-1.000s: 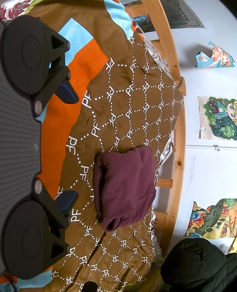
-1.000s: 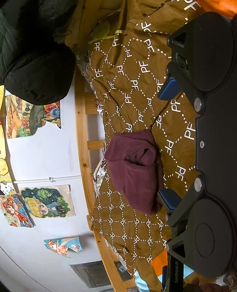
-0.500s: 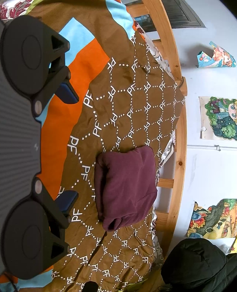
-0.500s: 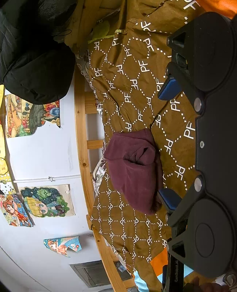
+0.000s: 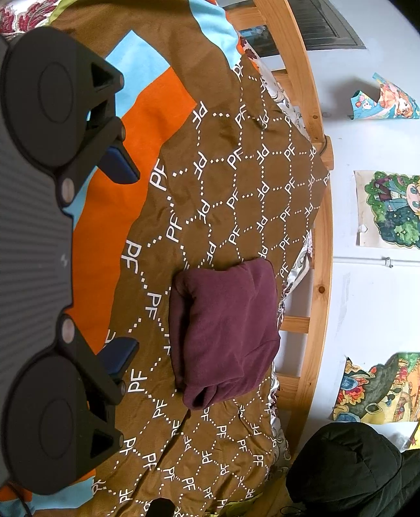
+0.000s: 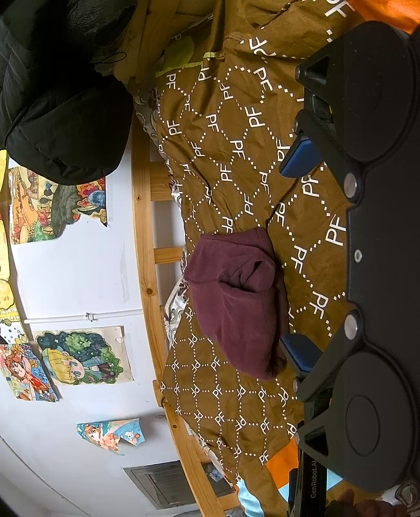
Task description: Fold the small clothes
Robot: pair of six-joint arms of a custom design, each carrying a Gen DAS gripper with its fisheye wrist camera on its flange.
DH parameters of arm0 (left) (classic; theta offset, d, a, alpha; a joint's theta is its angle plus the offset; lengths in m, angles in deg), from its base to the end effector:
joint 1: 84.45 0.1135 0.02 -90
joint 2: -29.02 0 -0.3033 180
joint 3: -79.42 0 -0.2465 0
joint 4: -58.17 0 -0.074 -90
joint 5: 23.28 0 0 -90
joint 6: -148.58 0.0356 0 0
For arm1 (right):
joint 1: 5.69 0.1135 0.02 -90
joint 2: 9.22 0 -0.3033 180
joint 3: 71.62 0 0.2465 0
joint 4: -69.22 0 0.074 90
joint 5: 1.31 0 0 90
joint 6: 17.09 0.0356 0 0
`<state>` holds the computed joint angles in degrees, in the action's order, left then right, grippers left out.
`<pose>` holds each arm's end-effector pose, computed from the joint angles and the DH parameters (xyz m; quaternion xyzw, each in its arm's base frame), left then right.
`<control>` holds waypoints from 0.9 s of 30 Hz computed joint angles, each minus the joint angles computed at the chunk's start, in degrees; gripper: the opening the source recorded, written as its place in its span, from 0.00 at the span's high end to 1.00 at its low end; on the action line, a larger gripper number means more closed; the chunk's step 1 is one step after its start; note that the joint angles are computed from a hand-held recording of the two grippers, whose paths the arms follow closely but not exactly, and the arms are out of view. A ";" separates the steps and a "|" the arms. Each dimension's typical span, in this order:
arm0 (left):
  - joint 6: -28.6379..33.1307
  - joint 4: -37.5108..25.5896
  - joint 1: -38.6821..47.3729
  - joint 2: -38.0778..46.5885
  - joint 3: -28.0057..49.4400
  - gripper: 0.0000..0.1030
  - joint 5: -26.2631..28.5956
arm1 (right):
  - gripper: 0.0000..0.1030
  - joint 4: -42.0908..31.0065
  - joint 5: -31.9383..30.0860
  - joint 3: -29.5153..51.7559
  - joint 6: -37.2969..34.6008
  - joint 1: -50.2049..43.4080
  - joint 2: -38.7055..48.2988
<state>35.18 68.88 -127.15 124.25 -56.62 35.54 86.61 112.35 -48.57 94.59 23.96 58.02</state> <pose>0.2192 -0.1772 0.1553 0.0359 0.8814 -0.0151 0.4708 0.1588 0.0739 0.1733 0.0492 0.8391 0.0647 0.5379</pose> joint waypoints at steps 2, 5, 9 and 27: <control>-0.16 0.14 -0.04 0.24 -0.04 0.01 0.02 | 0.01 0.04 0.00 0.00 0.00 0.00 0.04; -0.40 -0.04 -0.14 0.35 0.01 0.01 0.01 | 0.01 0.05 -0.07 -0.01 -0.02 -0.05 0.03; -0.44 -0.21 -0.16 0.29 0.06 0.01 0.01 | 0.01 0.03 -0.16 -0.01 -0.06 -0.14 -0.01; -5.45 -7.98 2.35 -0.11 2.48 0.01 2.55 | 0.01 -0.33 -0.11 0.12 0.02 -0.04 -0.13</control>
